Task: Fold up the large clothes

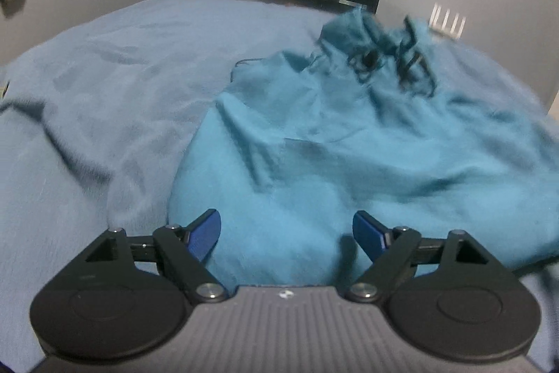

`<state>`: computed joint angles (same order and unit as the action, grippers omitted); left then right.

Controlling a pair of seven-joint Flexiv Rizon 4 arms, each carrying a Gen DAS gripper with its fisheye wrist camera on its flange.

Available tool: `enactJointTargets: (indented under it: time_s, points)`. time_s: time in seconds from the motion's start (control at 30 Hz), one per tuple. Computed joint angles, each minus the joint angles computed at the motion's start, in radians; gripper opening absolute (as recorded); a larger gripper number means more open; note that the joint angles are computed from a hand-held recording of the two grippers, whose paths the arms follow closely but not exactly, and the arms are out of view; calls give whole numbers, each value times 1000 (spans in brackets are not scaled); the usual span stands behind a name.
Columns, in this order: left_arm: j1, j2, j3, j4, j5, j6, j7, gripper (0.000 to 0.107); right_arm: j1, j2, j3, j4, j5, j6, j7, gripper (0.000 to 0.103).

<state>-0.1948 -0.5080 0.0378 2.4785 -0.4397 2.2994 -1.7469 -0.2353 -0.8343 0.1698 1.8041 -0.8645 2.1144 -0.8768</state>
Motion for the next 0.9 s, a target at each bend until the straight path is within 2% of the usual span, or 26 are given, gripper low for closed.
enactJointTargets:
  time_s: [0.07, 0.2, 0.27, 0.33, 0.4, 0.5, 0.67, 0.8, 0.9]
  points:
    - [43, 39, -32, 48, 68, 21, -78, 82, -116, -7, 91, 24, -142, -7, 121, 87]
    - [77, 85, -73, 98, 151, -2, -198, 83, -255, -44, 163, 8, -462, -15, 401, 87]
    - [145, 81, -103, 95, 258, -33, -288, 83, -276, -68, 145, -30, -632, 3, 595, 87]
    - [140, 69, -104, 86, 274, -59, -305, 83, -253, -72, 95, -47, -707, 33, 718, 84]
    - [133, 48, -92, 69, 284, -72, -307, 83, -234, -78, 78, -33, -655, 32, 700, 84]
    - [225, -5, -131, 52, 391, -31, -387, 83, -210, -106, 67, -34, -565, 73, 675, 85]
    - [396, -126, -206, 10, 577, 97, -558, 87, -175, -191, 24, -138, -563, 169, 802, 87]
    - [400, -193, -187, -8, 587, 215, -638, 87, -142, -246, -8, -201, -518, 218, 876, 89]
    - [378, -223, -161, -20, 558, 270, -663, 87, -107, -259, -27, -205, -421, 242, 826, 88]
